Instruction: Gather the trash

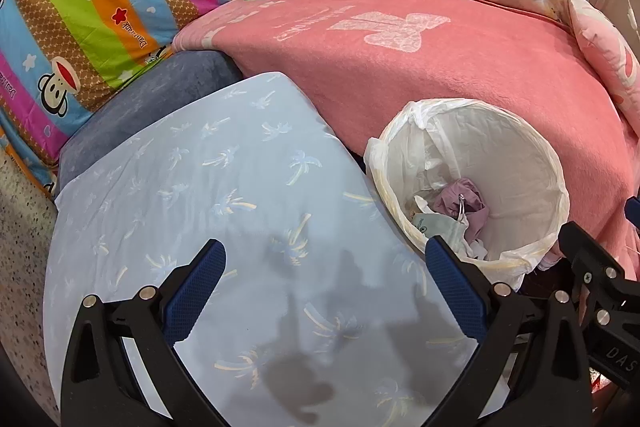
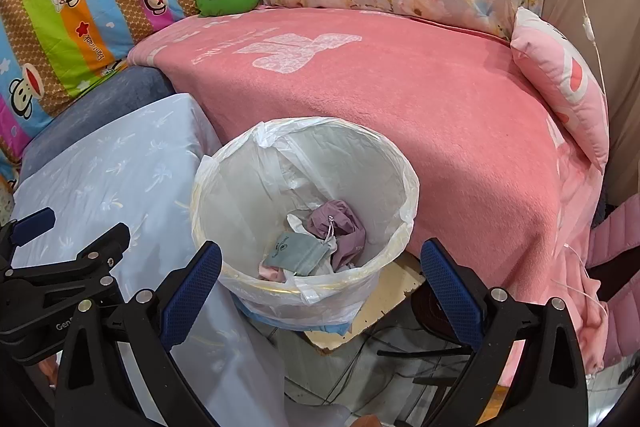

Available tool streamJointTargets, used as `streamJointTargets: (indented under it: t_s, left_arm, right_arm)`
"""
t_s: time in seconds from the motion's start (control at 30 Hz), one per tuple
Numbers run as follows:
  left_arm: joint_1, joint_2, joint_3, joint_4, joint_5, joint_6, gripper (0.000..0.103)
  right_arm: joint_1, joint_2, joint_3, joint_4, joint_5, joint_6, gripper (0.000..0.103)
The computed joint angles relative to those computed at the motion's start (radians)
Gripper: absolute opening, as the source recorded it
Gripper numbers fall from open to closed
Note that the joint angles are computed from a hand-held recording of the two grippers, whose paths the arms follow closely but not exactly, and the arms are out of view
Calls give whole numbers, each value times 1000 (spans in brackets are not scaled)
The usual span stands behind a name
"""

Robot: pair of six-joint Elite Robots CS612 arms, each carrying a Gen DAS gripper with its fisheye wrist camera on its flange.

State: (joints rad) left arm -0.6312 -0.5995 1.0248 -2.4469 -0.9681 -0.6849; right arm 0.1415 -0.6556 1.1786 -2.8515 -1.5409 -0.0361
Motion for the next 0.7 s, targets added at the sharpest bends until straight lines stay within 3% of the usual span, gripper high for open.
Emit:
streamJointTargets:
  t_s: [0.7]
  left_arm:
    - [1,-22,42,-6,-17,-15,96]
  right_arm:
    - [3,-12,25,-9,-6,-1,97]
